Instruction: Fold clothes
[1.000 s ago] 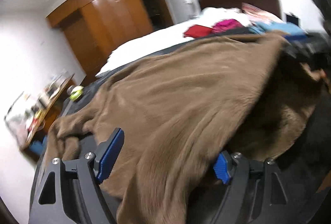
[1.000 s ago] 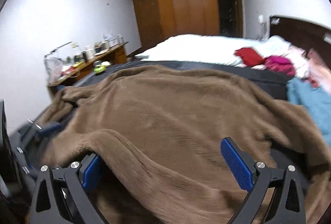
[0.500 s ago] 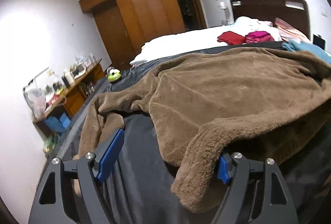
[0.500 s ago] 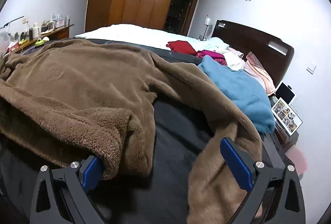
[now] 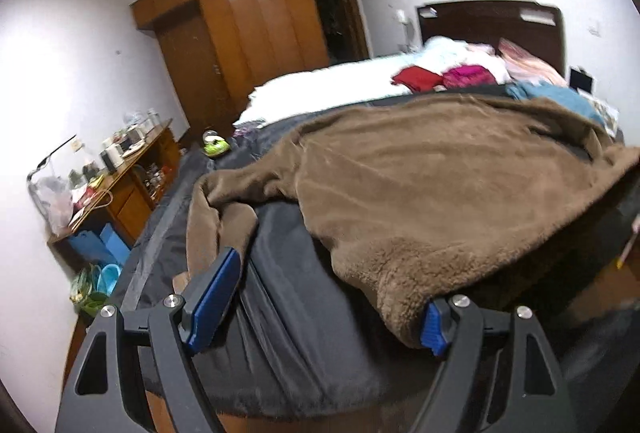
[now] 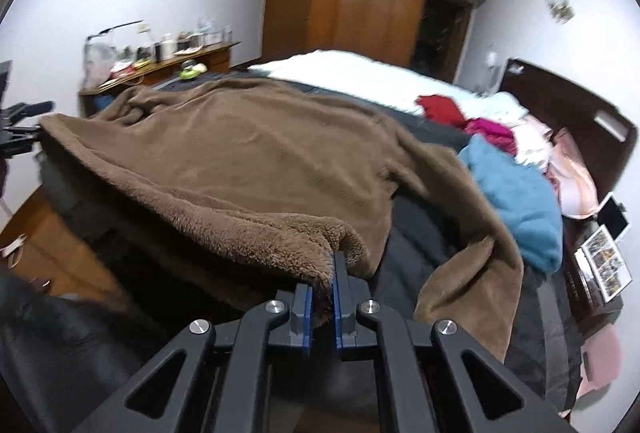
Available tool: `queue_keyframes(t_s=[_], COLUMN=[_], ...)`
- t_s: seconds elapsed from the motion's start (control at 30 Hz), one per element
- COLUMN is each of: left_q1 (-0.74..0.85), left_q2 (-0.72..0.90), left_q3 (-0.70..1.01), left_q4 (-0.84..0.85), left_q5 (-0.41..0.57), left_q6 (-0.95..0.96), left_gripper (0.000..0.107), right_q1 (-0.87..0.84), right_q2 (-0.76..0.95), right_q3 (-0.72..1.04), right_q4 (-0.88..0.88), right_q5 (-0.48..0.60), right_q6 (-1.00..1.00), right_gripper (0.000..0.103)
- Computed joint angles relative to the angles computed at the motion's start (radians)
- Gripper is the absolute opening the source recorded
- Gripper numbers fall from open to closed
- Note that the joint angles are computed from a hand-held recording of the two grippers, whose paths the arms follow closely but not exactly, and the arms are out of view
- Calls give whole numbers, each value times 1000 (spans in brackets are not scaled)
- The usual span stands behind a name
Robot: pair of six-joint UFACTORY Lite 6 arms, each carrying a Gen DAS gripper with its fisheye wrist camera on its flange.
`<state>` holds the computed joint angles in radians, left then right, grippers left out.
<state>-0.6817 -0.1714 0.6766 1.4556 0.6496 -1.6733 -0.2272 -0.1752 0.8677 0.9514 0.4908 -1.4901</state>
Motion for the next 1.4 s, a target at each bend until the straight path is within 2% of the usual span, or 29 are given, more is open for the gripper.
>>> queue_keyframes(t_s=[0.17,0.27,0.33,0.37,0.4,0.43,0.47,0.57,0.7,0.77,0.83,0.9,1.07,1.17,1.23,1.33,1.4], left_q1=[1,-32,-78,-99,-121,-145,-171,-185,-68,19,108,172,175,145,171,246,262], left_q2=[95,171,182,167,149,118,87,13,-16,42,156,272,573,622,587,541,503], left_q3=[-59,-95,-142,-170,-199,-233,-265,-295,-200,-86,59,208,432,419,368,314,277], left_q4=[-11,40,111,139,166,196,222,281,436,504,491,383,45,13,45,-116,-274], left_q5=[-75,-75,-56,-55,-53,-51,-49,-60,-139,-206,-305,-388,-360,-329,-367,-467,-478], left_q6=[135,143,115,108,102,95,91,70,-30,-113,-163,-121,187,223,172,298,457], left_gripper=[83,83,83,83,83,83,83,83,86,87,88,88,88,88,88,88,89], right_q1=[45,41,35,29,24,10,-11,-98,-136,-79,-10,70,217,229,223,193,175], right_q2=[-10,-1,-10,-29,-49,-74,-103,-140,-67,42,163,284,532,592,563,536,535], right_q3=[-79,-105,-124,-136,-149,-167,-188,-163,-24,73,174,261,410,429,378,350,351], right_q4=[-203,-219,-227,-235,-243,-237,-221,-153,24,58,62,16,-217,-347,-371,-385,-376], right_q5=[-1,-5,-3,2,8,14,21,154,301,297,267,198,54,37,8,47,67], right_q6=[134,122,98,75,51,8,-49,-159,-181,-94,11,130,390,481,427,384,354], right_gripper=[8,9,13,23,43,59,86,88,88,88,88,88,88,89,89,90,90])
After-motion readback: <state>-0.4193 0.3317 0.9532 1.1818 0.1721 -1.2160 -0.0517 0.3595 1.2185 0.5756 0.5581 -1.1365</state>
